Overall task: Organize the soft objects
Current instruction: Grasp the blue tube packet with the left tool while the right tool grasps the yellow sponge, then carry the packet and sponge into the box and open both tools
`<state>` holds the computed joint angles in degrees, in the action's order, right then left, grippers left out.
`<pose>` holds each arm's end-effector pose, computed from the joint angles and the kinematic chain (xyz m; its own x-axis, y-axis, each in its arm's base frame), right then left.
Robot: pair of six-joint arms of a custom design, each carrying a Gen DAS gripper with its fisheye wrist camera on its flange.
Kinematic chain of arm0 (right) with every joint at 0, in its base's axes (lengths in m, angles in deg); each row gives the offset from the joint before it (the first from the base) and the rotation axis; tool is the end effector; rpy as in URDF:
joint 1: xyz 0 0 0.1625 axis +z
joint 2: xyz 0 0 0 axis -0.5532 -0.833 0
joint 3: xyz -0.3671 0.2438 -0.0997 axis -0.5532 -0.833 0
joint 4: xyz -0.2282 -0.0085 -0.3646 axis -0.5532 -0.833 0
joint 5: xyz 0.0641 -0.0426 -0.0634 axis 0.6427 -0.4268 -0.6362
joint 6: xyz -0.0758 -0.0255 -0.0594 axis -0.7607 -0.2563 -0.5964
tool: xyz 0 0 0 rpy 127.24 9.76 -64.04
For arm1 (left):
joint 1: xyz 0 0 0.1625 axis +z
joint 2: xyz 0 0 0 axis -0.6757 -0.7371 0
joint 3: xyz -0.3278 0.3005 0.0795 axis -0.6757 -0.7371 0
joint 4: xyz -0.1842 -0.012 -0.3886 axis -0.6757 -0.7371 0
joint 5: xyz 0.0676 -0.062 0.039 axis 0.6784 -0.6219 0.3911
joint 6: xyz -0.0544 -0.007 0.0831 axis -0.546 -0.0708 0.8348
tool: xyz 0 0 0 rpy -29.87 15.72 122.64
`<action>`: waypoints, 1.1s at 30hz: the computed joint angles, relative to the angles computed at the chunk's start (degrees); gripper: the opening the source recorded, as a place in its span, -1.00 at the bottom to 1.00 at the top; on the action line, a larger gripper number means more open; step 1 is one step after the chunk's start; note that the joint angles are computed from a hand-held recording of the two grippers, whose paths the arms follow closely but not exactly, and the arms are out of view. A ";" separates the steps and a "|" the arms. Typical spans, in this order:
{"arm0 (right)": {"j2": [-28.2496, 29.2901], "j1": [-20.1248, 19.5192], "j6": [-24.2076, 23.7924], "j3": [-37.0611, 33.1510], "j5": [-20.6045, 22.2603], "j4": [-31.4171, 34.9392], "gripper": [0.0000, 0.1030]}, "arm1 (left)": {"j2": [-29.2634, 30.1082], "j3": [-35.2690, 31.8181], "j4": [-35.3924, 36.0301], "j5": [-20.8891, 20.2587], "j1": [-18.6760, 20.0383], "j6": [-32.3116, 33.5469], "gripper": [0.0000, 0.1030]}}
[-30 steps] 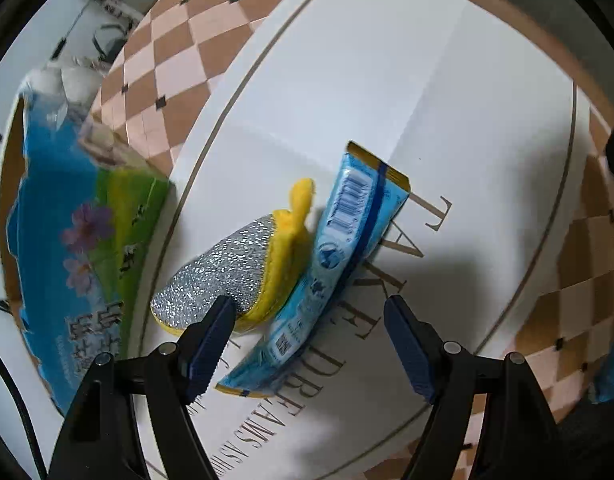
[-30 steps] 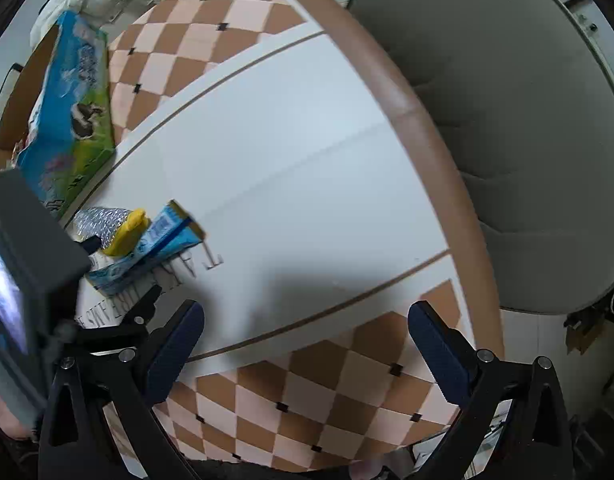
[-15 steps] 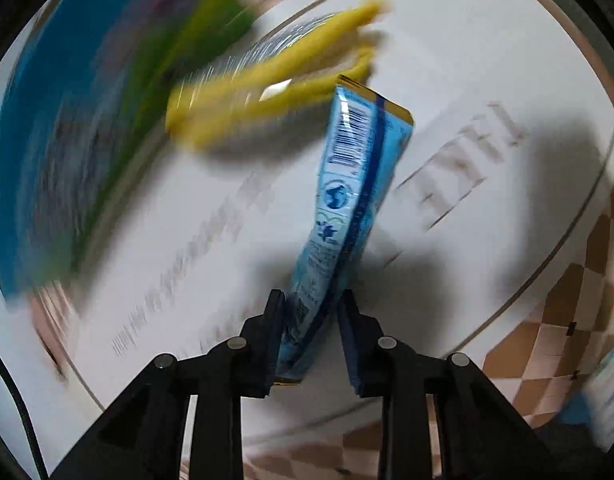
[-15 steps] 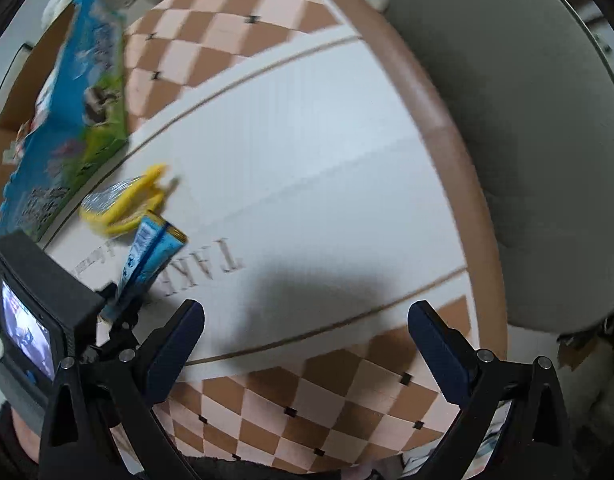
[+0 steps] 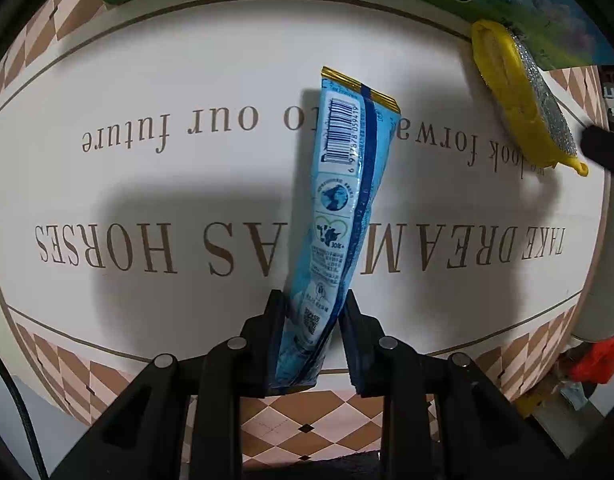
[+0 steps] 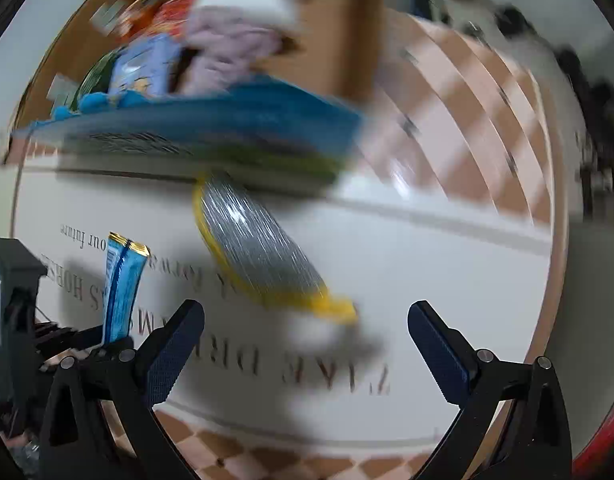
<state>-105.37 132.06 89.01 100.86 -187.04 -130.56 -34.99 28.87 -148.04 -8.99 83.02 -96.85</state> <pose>0.1026 -0.2734 0.1871 -0.6131 0.4920 0.6181 0.3116 0.8696 -0.3831 -0.2610 -0.4342 -0.0282 -0.6242 0.6342 -0.4563 0.2817 0.7274 0.6257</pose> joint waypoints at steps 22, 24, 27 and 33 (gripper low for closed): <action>-2.35 -7.85 11.59 7.19 11.47 0.09 0.19 | 1.40 -1.58 -1.40 8.46 -1.96 7.50 0.00; -3.41 -7.74 11.90 8.12 11.92 0.24 0.21 | 1.64 -2.00 -1.33 8.26 -1.71 7.30 0.07; -3.36 -8.56 10.92 7.33 12.29 0.03 0.22 | 2.05 -0.85 -2.81 8.13 -2.64 6.91 0.26; -5.16 -10.09 8.42 6.79 12.47 0.29 0.22 | 2.15 0.21 -6.34 8.29 -2.82 5.61 0.83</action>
